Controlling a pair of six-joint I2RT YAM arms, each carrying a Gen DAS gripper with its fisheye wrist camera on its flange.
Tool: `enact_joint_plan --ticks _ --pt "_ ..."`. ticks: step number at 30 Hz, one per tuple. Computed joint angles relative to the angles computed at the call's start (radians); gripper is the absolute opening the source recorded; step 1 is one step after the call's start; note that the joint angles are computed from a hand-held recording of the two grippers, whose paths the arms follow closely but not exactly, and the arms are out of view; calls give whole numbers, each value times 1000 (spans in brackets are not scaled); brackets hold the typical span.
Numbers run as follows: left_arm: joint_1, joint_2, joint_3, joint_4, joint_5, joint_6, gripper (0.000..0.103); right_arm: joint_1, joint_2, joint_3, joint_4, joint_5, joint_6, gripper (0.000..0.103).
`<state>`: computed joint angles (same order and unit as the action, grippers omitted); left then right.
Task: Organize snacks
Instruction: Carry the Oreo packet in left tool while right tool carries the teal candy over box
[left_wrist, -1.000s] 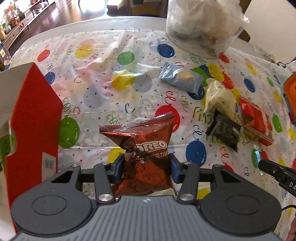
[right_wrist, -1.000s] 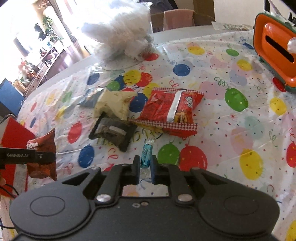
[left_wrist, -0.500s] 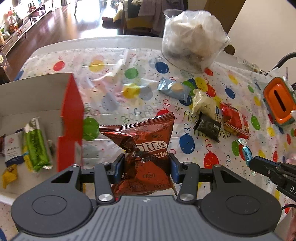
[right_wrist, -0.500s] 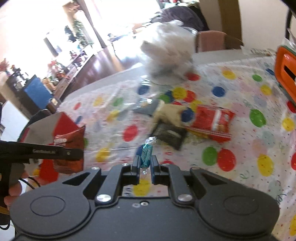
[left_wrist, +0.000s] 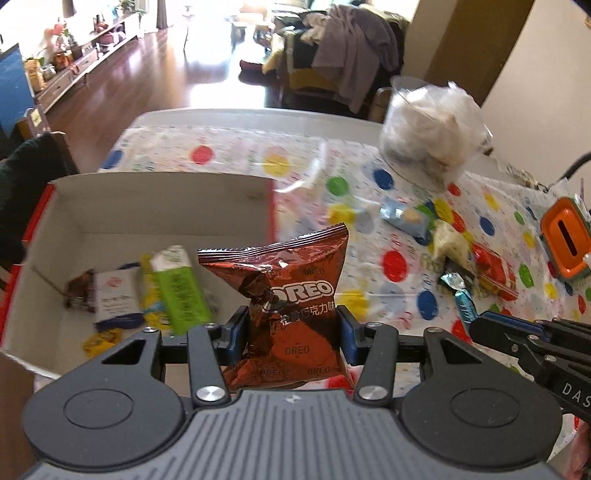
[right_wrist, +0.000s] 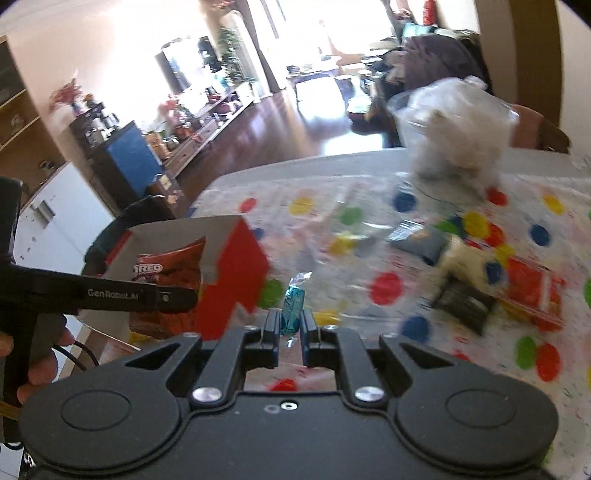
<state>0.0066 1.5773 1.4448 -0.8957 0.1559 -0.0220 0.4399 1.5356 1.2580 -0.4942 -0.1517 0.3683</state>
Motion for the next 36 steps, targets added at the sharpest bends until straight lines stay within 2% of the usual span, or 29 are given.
enact_joint_plan --ticks 8,17,28,33,36 --pt "174 10 44 -29 63 114 48 132 155 190 -4 58 29 9" --pt "318 84 109 -27 100 225 48 229 360 442 -81 101 35 9" --pt "412 253 222 -29 68 332 48 294 628 768 -222 135 11 9" --pt "425 329 273 -58 49 386 48 309 770 960 -337 119 8 9" --pt "426 359 287 -58 30 410 48 321 831 1026 -373 135 -7 9"
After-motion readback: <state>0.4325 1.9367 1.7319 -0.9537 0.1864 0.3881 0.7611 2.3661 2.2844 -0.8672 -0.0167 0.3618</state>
